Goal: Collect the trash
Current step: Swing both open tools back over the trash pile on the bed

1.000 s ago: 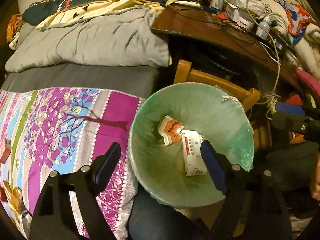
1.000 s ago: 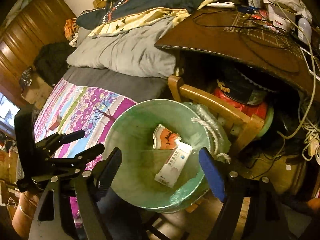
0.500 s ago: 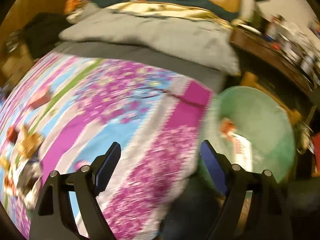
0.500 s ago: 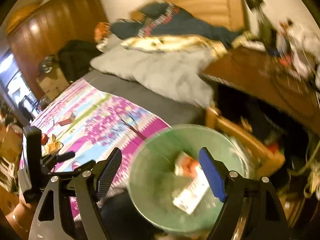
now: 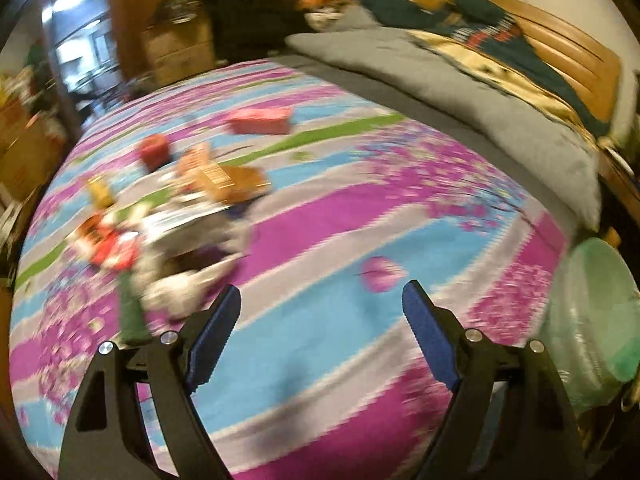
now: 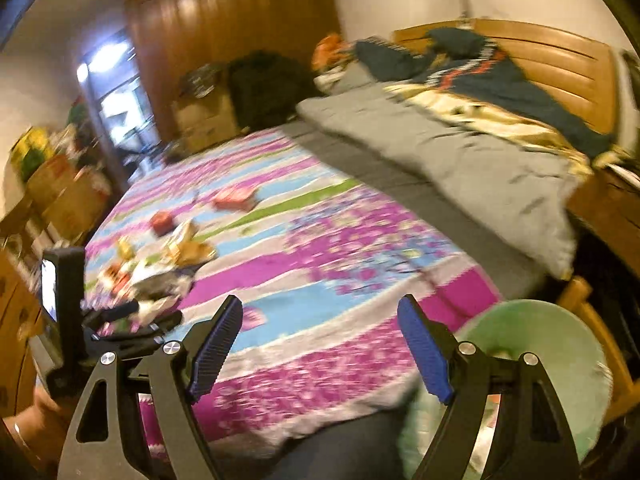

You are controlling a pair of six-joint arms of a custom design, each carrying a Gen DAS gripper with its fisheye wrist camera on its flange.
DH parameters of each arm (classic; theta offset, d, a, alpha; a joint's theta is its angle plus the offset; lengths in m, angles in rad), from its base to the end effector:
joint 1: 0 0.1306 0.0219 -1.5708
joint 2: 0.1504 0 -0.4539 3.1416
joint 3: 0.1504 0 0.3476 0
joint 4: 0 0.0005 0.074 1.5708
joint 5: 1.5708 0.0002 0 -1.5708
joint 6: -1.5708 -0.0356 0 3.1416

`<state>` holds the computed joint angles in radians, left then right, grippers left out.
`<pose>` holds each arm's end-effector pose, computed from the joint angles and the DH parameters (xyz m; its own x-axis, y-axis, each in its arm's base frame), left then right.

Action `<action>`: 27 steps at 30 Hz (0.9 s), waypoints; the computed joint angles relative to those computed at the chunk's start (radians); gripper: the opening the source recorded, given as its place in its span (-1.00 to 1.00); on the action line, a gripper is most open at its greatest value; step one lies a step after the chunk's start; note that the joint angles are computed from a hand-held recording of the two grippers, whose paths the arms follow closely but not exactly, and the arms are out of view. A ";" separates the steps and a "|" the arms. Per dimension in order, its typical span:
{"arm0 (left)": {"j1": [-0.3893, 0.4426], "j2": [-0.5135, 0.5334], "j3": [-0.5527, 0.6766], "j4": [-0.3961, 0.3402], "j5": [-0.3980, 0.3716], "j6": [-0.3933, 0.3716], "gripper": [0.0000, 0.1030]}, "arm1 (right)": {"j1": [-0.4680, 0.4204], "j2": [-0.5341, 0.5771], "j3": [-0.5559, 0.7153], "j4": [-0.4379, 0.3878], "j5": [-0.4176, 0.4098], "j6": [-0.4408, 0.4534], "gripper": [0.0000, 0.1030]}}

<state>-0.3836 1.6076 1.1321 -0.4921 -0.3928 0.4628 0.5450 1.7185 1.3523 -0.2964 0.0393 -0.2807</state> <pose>0.4462 -0.1659 0.3293 -0.7478 -0.1430 -0.6483 -0.2117 0.9769 0.0288 0.4850 0.2918 0.3725 -0.6416 -0.0653 -0.7642 -0.3265 0.9248 0.1952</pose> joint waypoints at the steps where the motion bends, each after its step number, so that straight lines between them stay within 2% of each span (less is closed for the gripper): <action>1: 0.012 -0.015 -0.019 0.003 -0.005 0.014 0.55 | 0.016 0.019 0.021 -0.011 -0.007 0.012 0.56; 5: 0.110 -0.102 -0.130 0.012 -0.001 0.111 0.55 | 0.073 0.100 0.119 -0.063 -0.045 0.078 0.56; 9: 0.209 -0.146 -0.199 0.011 0.033 0.153 0.55 | 0.115 0.179 0.215 -0.102 -0.081 0.135 0.57; 14: 0.333 -0.167 -0.244 0.046 0.165 0.138 0.55 | 0.159 0.285 0.359 -0.178 -0.128 0.237 0.57; 19: 0.376 -0.143 -0.243 0.077 0.230 0.107 0.55 | 0.179 0.385 0.508 -0.241 -0.173 0.322 0.57; 23: 0.390 -0.100 -0.227 0.084 0.259 0.077 0.54 | 0.179 0.467 0.645 -0.312 -0.212 0.339 0.57; 27: 0.421 -0.057 -0.215 0.096 0.309 0.074 0.45 | 0.167 0.574 0.844 -0.402 -0.242 0.297 0.57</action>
<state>0.0379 1.5508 0.9174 -0.3964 -0.0842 0.5371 0.7119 2.2922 2.1963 -0.6987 -0.2029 0.0160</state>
